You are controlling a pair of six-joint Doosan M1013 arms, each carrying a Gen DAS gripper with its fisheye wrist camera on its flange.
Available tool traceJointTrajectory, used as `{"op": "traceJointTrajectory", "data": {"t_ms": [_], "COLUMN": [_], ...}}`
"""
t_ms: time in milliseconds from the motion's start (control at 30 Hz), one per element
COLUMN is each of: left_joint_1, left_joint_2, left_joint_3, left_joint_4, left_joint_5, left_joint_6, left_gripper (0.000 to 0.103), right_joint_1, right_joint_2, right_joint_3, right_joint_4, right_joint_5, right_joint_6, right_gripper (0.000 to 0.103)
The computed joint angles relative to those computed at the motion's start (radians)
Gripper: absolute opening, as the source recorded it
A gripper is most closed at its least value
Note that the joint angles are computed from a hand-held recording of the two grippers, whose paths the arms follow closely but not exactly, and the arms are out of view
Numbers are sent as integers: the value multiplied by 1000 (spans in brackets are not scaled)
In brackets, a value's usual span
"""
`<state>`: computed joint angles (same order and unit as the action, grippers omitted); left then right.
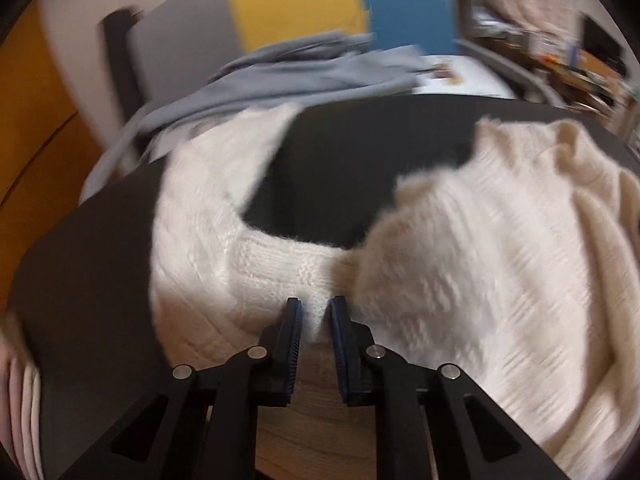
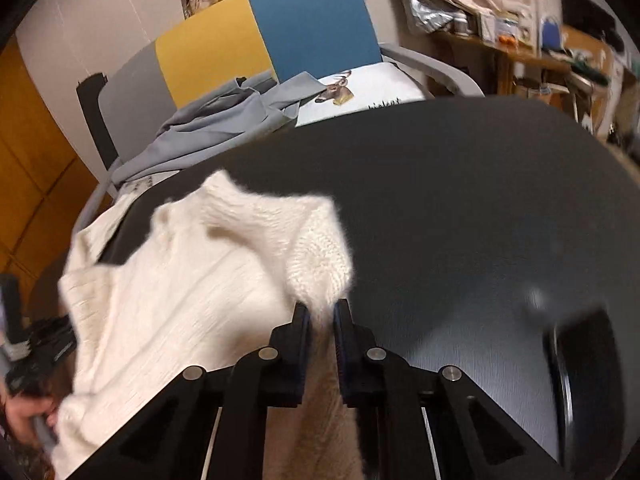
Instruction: Fold clothes
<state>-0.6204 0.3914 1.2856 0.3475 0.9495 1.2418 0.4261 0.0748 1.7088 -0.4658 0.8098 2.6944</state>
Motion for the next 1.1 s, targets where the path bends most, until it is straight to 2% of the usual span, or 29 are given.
{"op": "traceJointTrajectory", "data": {"t_ms": [67, 167, 300, 433, 533, 567, 600, 700, 767, 867, 900, 1000, 1100], "left_joint_1": [8, -9, -28, -32, -31, -30, -30, -24, -18, -11, -13, -13, -12], "left_joint_2": [-24, -45, -60, -49, -25, -11, 1, 33, 46, 31, 13, -46, -91], "left_joint_3": [40, 77, 108, 94, 61, 45, 31, -6, -40, -48, -30, 30, 80], "left_joint_4": [7, 90, 180, 214, 231, 242, 257, 273, 232, 200, 220, 224, 98], "left_joint_5": [-33, -36, -26, -9, 9, 12, 11, -4, 29, 41, 23, -46, -127], "left_joint_6": [7, -50, -161, -177, -158, -140, -126, -82, -68, -132, -184, -277, -206], "left_gripper": [12, 12, 12, 12, 14, 16, 18, 20, 20, 22, 22, 22, 22], "right_joint_1": [-28, -65, -78, -72, -76, -79, -80, -64, -36, 16, 36, 98, 165], "right_joint_2": [38, 99, 169, 230, 251, 254, 243, 155, 86, 6, -19, -86, -110], "right_joint_3": [-42, -101, -169, -251, -286, -293, -288, -208, -155, -95, -73, -7, 29], "right_joint_4": [30, 89, 132, 141, 174, 185, 189, 161, 126, 103, 106, 129, 175], "right_joint_5": [9, 3, -5, 31, 60, 66, 66, -41, -55, -12, 5, 51, 102], "right_joint_6": [-69, -153, -198, -289, -351, -366, -365, -351, -363, -411, -427, -485, -559], "right_gripper": [12, 11, 11, 12, 20, 31, 36, 37, 37, 40, 45, 47, 47]}}
